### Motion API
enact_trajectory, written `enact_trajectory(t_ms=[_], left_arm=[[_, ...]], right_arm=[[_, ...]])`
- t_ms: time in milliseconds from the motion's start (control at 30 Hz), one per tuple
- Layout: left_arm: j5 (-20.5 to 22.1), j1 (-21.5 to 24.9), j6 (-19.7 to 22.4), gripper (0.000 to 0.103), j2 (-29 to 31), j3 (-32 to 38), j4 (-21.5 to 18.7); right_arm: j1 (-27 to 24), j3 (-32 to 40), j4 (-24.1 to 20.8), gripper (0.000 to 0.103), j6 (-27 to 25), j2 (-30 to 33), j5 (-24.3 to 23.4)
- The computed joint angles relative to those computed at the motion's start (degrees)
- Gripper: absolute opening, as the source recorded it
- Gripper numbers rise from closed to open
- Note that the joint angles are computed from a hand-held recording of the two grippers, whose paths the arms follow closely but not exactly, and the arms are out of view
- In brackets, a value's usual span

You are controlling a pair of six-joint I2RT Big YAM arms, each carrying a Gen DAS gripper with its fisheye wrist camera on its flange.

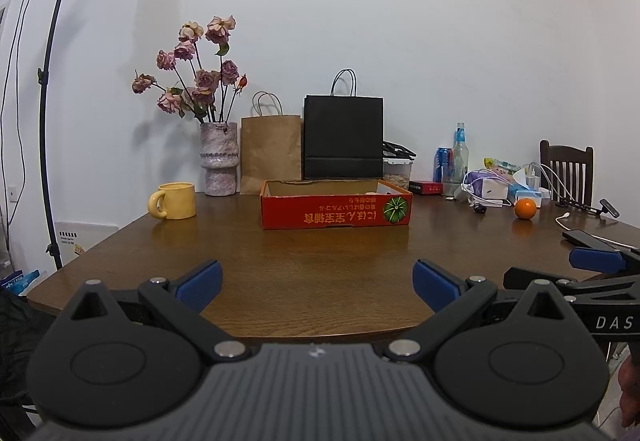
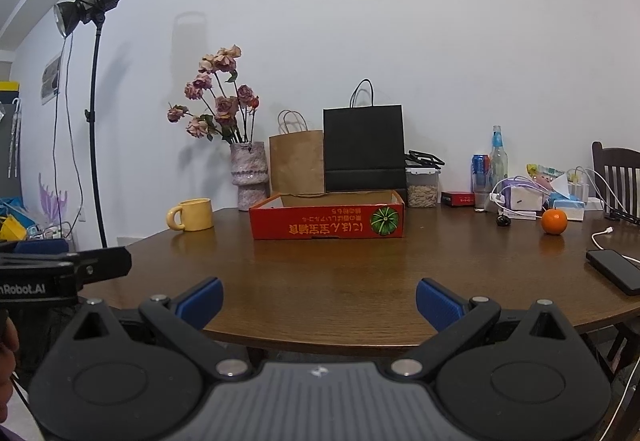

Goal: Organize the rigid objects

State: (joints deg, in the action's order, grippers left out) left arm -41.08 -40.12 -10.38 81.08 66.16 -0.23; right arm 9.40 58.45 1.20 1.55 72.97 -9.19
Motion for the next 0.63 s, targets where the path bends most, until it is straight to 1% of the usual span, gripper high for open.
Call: enact_trajectory(t_ms=[167,367,533,633], left_arm=[[0.76,0.38,-0.83,0.103,0.07,0.54,-1.49],[0.30,0.39,-0.51,0.103,-0.01,0.51,-1.17],[0.06,0.48,-0.61,0.103,0.10,0.85,-1.65],[0.95,0.53,-0.66,0.103,-0.13,0.68,-2.08]], right_arm=[[-0.05,0.08,-0.13,0.103,0.08,0.12,0.31],[-0.02,0.03,-0.22,0.103,-0.13,0.09,0.14],[0.02,0.06,-0.26,0.103,-0.06,0.13,0.13],[0.03,0.05,-0.32,0.103,-0.10,0.14,0.12]])
